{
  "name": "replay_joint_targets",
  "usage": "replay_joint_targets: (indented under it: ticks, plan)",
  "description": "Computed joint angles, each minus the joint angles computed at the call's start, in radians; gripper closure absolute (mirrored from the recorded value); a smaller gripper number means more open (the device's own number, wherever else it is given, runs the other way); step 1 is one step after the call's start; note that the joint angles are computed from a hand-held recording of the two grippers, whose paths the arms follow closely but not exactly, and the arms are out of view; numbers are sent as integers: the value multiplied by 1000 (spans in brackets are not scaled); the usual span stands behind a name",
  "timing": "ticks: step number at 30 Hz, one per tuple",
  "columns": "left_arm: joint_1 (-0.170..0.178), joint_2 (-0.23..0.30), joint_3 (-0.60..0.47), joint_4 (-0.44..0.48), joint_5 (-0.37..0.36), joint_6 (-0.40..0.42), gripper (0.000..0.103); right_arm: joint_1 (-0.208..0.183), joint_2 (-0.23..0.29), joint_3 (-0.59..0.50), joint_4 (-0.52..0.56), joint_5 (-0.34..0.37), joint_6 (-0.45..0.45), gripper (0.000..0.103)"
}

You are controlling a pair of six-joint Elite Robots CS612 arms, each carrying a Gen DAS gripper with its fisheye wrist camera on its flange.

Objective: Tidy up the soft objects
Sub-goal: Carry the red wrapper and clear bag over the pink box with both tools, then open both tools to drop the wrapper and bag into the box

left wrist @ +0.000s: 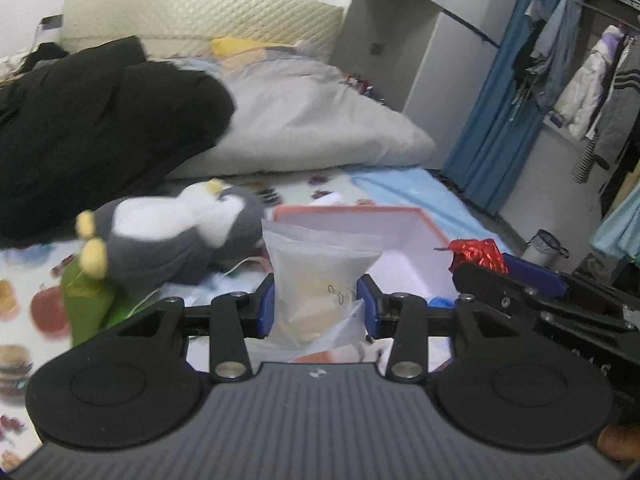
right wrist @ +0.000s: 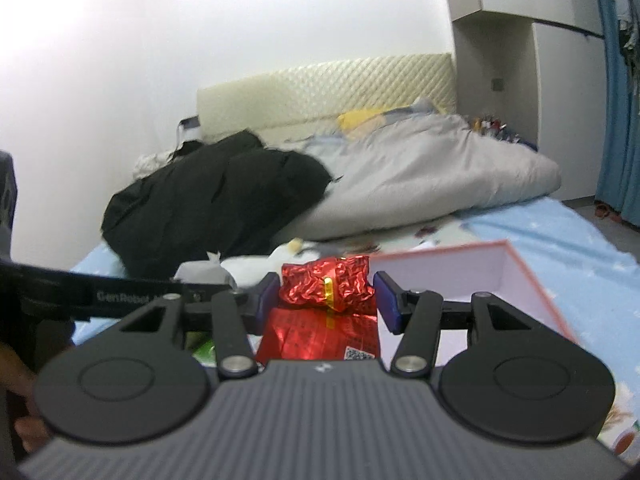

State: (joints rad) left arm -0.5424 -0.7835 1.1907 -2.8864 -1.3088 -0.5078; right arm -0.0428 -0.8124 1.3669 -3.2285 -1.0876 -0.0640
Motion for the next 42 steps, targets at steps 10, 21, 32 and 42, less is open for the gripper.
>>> replay_joint_targets:
  ticks: [10,21,32,42]
  plan:
    - [0,185,-332,210,-130,31,55,-52,64,-136,185,-81,24,48]
    - [14,398,-659,514,-239,12,55,-71,171,-254,411,-113,-6,52]
    - [17,391,-629,484,-245,10,35,-74,173,-245,429,-104,6,52]
    - [-1,212,-345,215,-178,41,32,-76,83,-123,237,-71,53,52]
